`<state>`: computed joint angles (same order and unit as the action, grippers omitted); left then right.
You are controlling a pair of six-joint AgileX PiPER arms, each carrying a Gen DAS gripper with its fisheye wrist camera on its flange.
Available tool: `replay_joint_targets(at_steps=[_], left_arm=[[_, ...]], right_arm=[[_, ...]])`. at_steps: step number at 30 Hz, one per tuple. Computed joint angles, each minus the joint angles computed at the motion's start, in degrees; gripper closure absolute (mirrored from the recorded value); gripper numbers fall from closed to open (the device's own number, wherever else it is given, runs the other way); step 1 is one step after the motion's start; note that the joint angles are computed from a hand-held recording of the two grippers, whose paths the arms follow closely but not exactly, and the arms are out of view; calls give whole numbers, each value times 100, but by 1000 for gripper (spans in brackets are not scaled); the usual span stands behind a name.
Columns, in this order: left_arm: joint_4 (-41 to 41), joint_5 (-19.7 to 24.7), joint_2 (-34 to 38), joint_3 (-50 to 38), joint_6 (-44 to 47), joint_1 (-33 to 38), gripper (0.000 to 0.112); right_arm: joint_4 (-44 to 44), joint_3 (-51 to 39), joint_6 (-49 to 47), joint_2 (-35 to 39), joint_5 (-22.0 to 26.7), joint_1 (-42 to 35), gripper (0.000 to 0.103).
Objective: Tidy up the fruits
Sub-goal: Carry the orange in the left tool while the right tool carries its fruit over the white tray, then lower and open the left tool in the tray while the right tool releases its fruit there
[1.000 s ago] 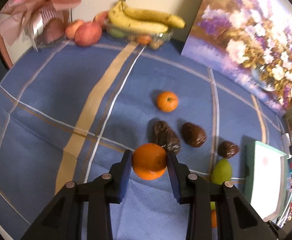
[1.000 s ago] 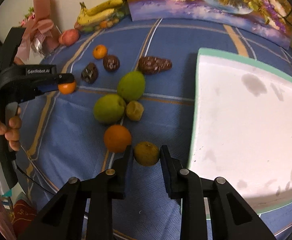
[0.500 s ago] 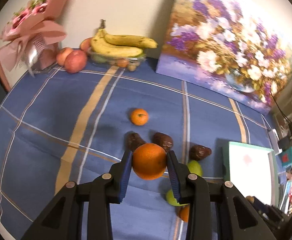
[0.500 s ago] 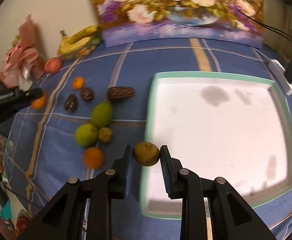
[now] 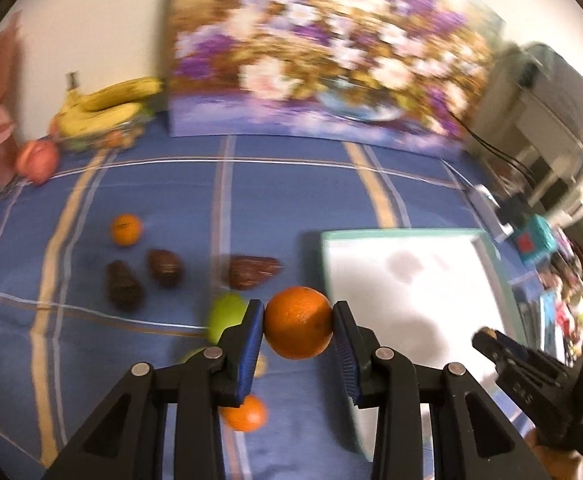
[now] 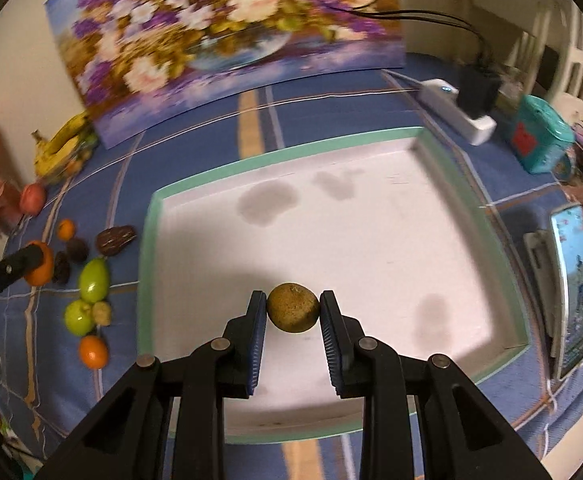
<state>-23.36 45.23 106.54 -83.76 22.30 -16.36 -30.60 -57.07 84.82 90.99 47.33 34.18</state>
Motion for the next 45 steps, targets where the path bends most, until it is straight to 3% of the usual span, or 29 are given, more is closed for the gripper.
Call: replay_joint_targets(at_steps=[6, 19, 30, 42, 45], left_arm=[[-155, 300, 2, -99, -4, -520, 75], [218, 128, 104, 130, -190, -1246, 75], [637, 264, 788, -3, -549, -1455, 75], [661, 466, 768, -156, -688, -1364, 72], [555, 431, 651, -136, -585, -1314, 64]], right_arm=[[-105, 371, 95, -402, 192, -129, 75], [-209, 1067, 305, -1018, 160, -328, 75], [536, 1292, -449, -490, -662, -862, 75], [669, 1305, -639, -444, -696, -975, 75], [673, 1239, -663, -437, -572, -947, 74]])
